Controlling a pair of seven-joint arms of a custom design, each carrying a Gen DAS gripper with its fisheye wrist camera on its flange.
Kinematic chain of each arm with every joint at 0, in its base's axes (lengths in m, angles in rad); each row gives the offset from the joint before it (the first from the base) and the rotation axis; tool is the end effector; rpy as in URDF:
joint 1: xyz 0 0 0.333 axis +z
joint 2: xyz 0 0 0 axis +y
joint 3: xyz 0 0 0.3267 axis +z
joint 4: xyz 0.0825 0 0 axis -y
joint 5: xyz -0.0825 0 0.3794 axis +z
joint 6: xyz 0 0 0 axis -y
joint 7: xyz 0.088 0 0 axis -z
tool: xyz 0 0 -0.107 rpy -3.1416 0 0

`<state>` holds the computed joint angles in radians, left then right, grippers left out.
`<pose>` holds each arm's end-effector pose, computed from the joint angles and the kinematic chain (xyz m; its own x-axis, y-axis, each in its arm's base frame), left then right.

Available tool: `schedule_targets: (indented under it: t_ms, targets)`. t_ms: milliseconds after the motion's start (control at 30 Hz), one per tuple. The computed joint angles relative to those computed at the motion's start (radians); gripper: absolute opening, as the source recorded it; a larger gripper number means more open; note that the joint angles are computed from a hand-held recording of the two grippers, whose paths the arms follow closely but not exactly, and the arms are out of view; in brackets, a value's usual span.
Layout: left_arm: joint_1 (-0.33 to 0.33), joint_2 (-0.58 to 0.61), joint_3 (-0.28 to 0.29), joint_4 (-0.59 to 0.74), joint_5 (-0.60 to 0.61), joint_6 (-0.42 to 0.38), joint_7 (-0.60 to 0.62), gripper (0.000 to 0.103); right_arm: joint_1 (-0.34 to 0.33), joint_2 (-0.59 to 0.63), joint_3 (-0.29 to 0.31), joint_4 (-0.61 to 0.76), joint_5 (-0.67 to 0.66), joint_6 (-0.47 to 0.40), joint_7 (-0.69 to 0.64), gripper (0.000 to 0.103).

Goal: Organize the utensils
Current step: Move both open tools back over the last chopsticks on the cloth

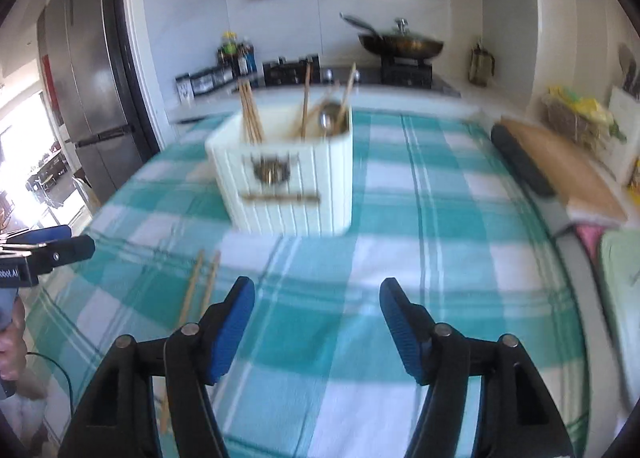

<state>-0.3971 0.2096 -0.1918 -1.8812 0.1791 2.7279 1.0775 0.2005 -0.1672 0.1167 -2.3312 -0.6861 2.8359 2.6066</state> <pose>0.5437 -0.3607 0.4869 -0.2685 -0.9467 0.1779 -0.8088 0.1212 -0.5755 0.4802 0.1944 0.4853 -0.0855 -0.9917 -0.0956 -0.7181 0.1278 -0.6841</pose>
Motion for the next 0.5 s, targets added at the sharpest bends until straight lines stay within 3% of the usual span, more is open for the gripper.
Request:
schedule_targets:
  t_ms: [67, 167, 367, 500]
  targets:
    - [-0.023, -0.014, 0.016, -0.048, 0.053, 0.013, -0.063, 0.102, 0.012, -0.023, 0.017, -0.082, 0.019, 0.001, 0.061, 0.066]
    - [-0.057, -0.017, 0.043, -0.055, 0.193, 0.001, -0.169, 0.102, 0.032, -0.046, 0.028, -0.144, 0.027, 0.016, 0.048, 0.066]
    - [-0.054, -0.023, 0.034, -0.052, 0.278, -0.014, -0.227, 0.102, 0.012, -0.054, 0.071, -0.131, -0.091, -0.022, 0.139, 0.066]
    - [-0.046, -0.031, 0.031, -0.059, 0.327, -0.021, -0.266, 0.102, 0.034, -0.036, 0.062, -0.114, -0.093, -0.031, 0.128, 0.066]
